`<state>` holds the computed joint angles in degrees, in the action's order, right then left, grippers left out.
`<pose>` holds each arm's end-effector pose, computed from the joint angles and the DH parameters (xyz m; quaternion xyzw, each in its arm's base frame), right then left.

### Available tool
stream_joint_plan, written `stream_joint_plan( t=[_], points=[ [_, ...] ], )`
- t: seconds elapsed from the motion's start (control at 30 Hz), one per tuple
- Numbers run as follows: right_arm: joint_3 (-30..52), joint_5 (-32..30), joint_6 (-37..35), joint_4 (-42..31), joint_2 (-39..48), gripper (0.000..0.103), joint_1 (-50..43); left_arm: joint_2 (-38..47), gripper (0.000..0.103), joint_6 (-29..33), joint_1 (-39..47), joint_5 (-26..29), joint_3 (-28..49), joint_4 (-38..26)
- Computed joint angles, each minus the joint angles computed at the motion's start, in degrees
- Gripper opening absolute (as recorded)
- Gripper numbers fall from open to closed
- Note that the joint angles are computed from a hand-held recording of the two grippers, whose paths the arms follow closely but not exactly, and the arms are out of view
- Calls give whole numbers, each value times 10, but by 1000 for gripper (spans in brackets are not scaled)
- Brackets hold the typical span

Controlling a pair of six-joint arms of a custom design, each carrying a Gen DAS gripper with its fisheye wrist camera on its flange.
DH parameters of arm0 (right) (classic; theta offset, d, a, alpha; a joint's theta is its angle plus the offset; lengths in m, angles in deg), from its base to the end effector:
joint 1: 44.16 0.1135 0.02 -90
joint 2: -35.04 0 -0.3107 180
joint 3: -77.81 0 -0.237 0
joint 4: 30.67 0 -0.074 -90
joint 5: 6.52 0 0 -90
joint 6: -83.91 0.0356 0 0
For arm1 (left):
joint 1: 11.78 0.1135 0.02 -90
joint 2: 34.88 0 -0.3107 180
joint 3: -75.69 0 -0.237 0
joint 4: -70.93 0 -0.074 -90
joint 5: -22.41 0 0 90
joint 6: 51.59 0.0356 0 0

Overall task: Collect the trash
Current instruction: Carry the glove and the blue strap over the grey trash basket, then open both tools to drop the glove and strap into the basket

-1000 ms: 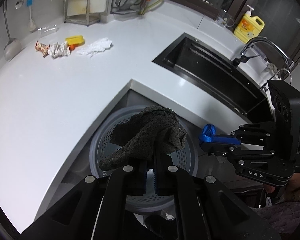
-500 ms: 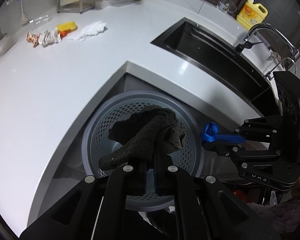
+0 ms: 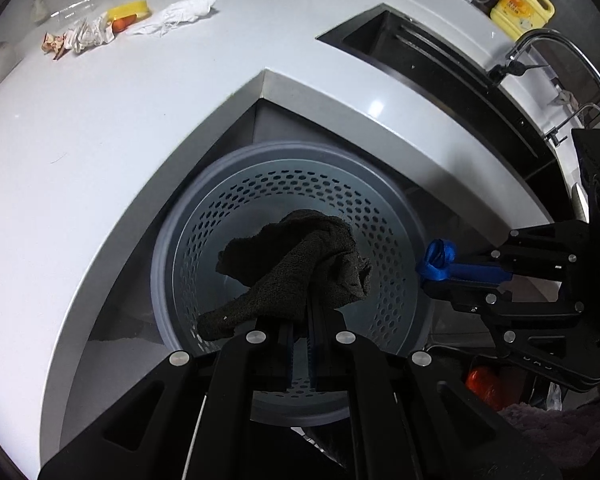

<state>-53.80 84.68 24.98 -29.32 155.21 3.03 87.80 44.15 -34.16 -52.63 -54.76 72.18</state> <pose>0.1956 0.2100 0.0537 -0.1364 0.9759 0.0992 0.1383 0.2649 -0.1190 0.0452 0.2578 0.9448 -0.1498 0.1359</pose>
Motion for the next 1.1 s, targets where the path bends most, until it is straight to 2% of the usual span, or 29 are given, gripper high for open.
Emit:
stream_joint_plan(
  t=[0.4,0.7,0.73,0.77,0.8,0.83,0.9,0.93,1.1],
  points=[
    [21,-13,-10,-8,24,13,-11,33,5,9,1,0,29,-21],
    [27,-25,-3,-19,29,14,-15,54,7,17,1,25,51,-41],
    [27,-27,-2,-17,28,16,-16,56,10,17,3,30,52,-42],
    [23,-28,1,-11,25,23,-19,58,14,15,6,35,55,-43],
    [22,-31,2,-8,23,29,-22,58,26,11,6,31,55,-43],
    [21,-24,4,-9,18,39,-21,56,36,9,6,24,53,-39],
    [18,-17,3,-10,12,43,-23,46,44,7,10,19,44,-24],
    [16,-19,4,-9,10,43,-25,41,47,5,10,18,42,-21],
    [3,-16,16,2,-4,43,-32,17,48,2,16,25,30,-12]
  ],
)
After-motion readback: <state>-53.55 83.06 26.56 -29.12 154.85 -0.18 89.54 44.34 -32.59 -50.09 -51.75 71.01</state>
